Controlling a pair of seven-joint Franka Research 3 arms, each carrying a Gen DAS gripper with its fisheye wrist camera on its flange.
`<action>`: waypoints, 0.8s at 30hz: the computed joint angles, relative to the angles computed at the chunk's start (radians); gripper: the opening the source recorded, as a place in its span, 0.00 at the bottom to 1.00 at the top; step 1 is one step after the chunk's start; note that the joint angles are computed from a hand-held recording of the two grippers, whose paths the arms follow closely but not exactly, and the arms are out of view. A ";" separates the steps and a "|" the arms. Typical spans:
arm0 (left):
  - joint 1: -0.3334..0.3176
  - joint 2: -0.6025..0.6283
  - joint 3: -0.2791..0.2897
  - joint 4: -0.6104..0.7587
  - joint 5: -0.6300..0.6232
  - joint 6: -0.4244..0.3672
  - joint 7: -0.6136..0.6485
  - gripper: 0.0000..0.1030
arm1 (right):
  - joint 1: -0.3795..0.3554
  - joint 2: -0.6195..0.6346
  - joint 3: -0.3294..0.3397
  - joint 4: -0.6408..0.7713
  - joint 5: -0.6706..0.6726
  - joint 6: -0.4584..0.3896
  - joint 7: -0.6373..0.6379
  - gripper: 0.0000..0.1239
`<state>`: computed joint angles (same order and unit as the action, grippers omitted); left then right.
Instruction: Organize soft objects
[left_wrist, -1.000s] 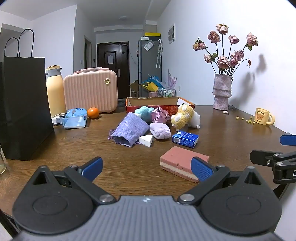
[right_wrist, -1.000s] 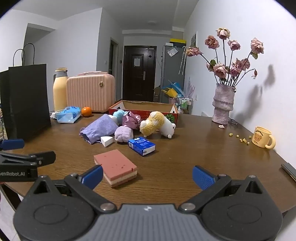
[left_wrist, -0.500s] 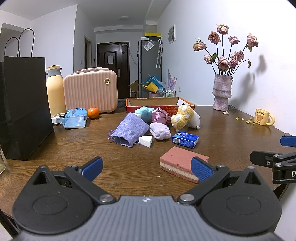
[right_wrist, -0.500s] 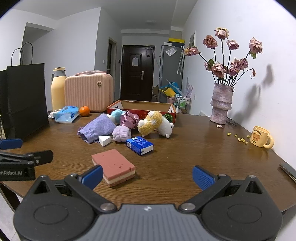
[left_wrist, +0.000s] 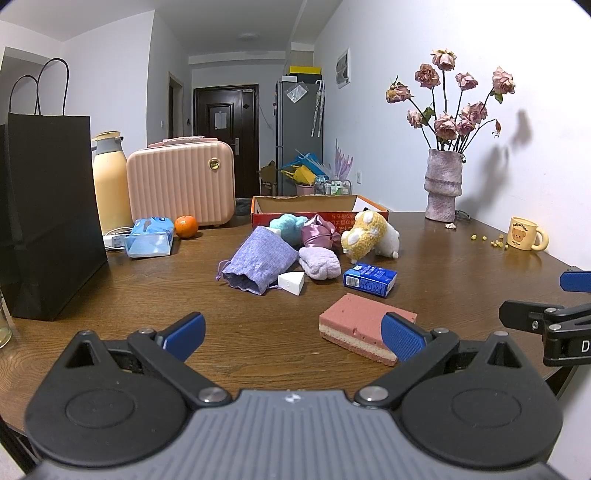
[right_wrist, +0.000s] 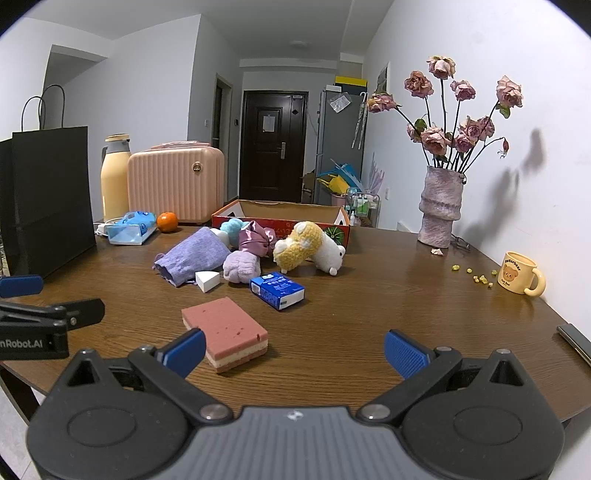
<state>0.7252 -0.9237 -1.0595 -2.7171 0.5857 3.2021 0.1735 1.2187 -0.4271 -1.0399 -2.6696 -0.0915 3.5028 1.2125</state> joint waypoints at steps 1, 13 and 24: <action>0.000 0.000 0.000 0.000 0.000 0.000 0.000 1.00 | -0.001 0.001 0.001 0.000 0.000 0.000 0.001 0.83; -0.009 0.002 0.005 0.004 -0.003 -0.010 0.005 1.00 | -0.002 0.001 0.002 0.000 -0.003 0.000 0.003 0.83; -0.008 0.002 0.006 0.005 0.006 -0.010 -0.004 1.00 | 0.000 0.003 -0.003 0.001 -0.010 0.003 0.008 0.83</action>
